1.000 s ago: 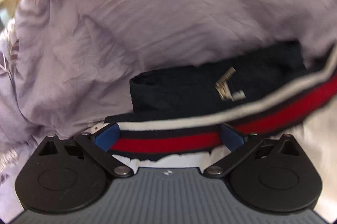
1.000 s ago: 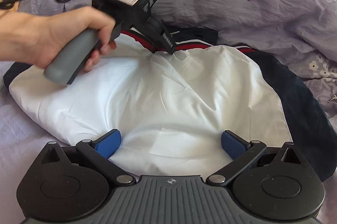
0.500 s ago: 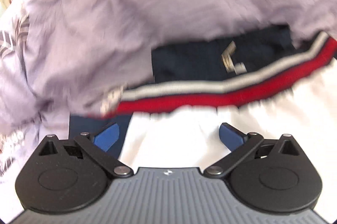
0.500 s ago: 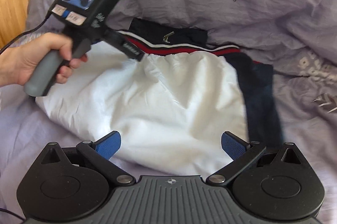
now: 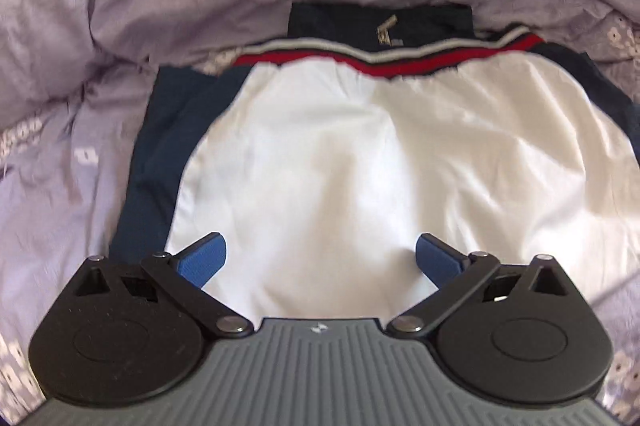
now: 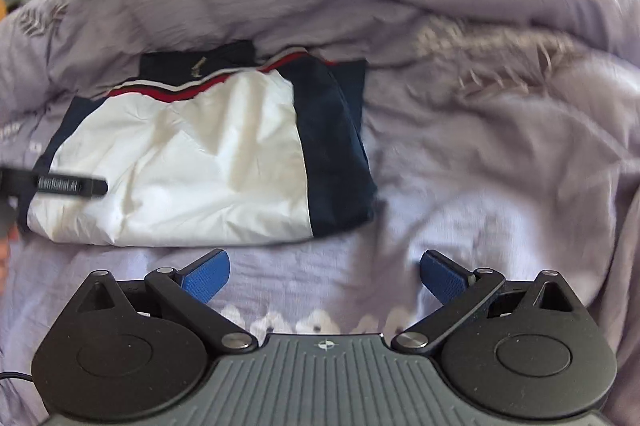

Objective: Fold clothes

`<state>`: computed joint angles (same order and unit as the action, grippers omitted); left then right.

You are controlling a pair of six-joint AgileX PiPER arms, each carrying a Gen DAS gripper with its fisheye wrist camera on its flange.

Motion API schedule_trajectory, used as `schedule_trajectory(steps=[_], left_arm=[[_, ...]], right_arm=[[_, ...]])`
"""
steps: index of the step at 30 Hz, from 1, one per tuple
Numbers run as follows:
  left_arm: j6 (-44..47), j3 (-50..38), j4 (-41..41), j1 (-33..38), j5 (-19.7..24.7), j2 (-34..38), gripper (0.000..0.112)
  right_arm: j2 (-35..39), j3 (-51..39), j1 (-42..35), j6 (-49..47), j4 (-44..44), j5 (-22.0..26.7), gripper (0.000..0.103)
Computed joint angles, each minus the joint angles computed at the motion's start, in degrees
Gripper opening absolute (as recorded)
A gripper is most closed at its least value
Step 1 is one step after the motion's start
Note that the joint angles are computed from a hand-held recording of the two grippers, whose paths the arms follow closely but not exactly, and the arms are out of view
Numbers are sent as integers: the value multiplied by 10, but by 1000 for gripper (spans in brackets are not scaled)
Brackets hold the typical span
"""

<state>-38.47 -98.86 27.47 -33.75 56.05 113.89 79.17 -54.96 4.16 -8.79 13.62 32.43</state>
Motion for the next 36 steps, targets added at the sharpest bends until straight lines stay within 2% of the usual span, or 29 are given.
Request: schedule_trajectory(steps=[2,5,10,11,13,14,15,16,17,20,22,24,27,29,32,33,34,36], left_arm=[[-26,22,12,-9,8,-2,103],[-55,45,8,-8,1,-10,103],[-59,26,12,-9,10,-7,103],[-57,25,17,-12,9,-4,103],[-62,35,32,-16,1,2,103],[-69,46,41,-18,-6,3,103],[-77,58,48,-18,-16,2,103],[-85,68,51,-16,-26,0,103],[-89,75,50,-14,-33,-3,103],[-85,77,43,-10,-41,-4,103],[-88,81,44,-9,-45,-5,103],[-94,87,48,-10,-52,-8,103],[-104,101,59,-11,-65,-12,103],[-106,107,62,-11,-71,-15,103],[-108,112,63,-10,-77,-17,103],[-108,112,63,-9,-78,-17,103],[-109,114,62,-9,-79,-18,103],[-113,118,65,-9,-85,-18,103]], right_arm=[[-6,23,-15,-57,57,-20,103],[-12,54,-24,-98,121,-76,103],[12,71,-36,-176,266,-154,103],[20,68,-40,-212,305,-153,102],[36,55,-59,-303,401,-107,101],[44,48,-68,-334,434,-83,96],[52,41,-76,-359,461,-58,83],[61,34,-85,-379,484,-34,78],[68,30,-91,-389,500,-16,78],[76,33,-99,-370,522,-7,78],[87,38,-110,-359,530,-15,72],[99,32,-110,-366,525,-20,73],[129,-11,-81,-322,458,-45,82],[162,-53,-70,-241,398,-54,84],[220,-124,-82,-148,345,-11,85],[227,-136,-82,-132,333,0,81],[227,-140,-82,-123,323,7,70],[220,-138,-84,-120,324,22,56]])
